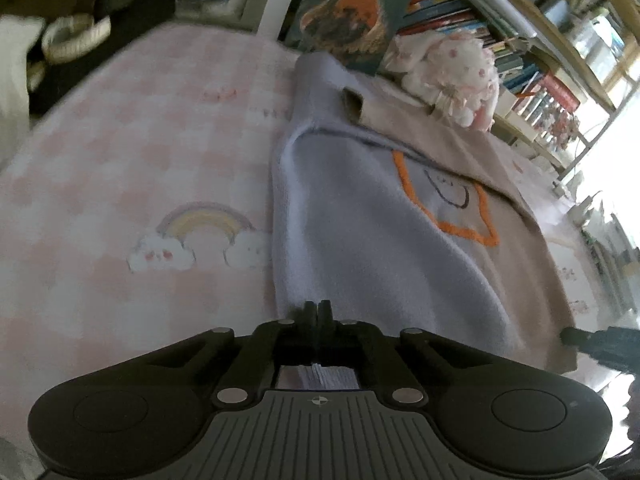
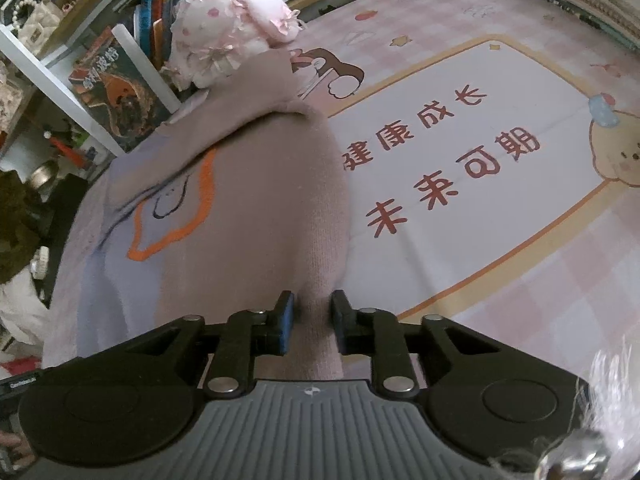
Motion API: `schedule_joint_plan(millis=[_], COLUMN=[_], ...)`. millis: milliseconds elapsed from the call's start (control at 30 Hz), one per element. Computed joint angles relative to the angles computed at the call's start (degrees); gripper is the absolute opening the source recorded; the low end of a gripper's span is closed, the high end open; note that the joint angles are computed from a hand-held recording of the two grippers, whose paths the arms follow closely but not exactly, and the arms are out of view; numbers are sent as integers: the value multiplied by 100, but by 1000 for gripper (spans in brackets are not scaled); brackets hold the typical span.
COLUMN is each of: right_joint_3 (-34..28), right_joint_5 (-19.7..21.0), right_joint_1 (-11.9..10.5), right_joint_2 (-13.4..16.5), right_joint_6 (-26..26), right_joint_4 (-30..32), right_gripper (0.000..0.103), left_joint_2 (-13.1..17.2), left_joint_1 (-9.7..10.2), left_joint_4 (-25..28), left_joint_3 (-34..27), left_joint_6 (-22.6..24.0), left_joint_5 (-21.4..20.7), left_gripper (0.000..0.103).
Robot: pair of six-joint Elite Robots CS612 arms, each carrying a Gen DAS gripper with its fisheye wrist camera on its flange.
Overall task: Fold clothes
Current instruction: 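Grasp the lavender hem with the left gripper while the right gripper grasps the taupe hem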
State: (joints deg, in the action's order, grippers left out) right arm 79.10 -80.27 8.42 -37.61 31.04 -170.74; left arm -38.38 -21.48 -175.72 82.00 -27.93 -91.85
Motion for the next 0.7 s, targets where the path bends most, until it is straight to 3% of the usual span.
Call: schedule_joint_plan(millis=[100,200,333,500,633,700], right_joint_3=[41,83,9,-23,-31,-43], right_joint_5=[-106,-79,-143,-194,-199,-197], right_joint_1=[22,26,44,55,60,60], right_joint_2=[-8,-16,-22,-17,-15,-13], right_joint_6=[59,45,-105,-31,-31,-62], right_joint_4=[-254,-596,-322,-85,12,51], right_gripper=[12,12,12,16,16,17], left_joint_2=[-39,-52,-41,-51,-1,33], left_joint_1=[-57,-26,46,52,52,46], left_joint_4=[-638,-443,-42,221,121,66], left_joint_3=[118,66,20,28,2,-28], left_joint_6=[470,472,155,35,149,201], left_joint_5=[187,101,-40,124,30,-28], left_gripper=[0,0,8,46,46,37])
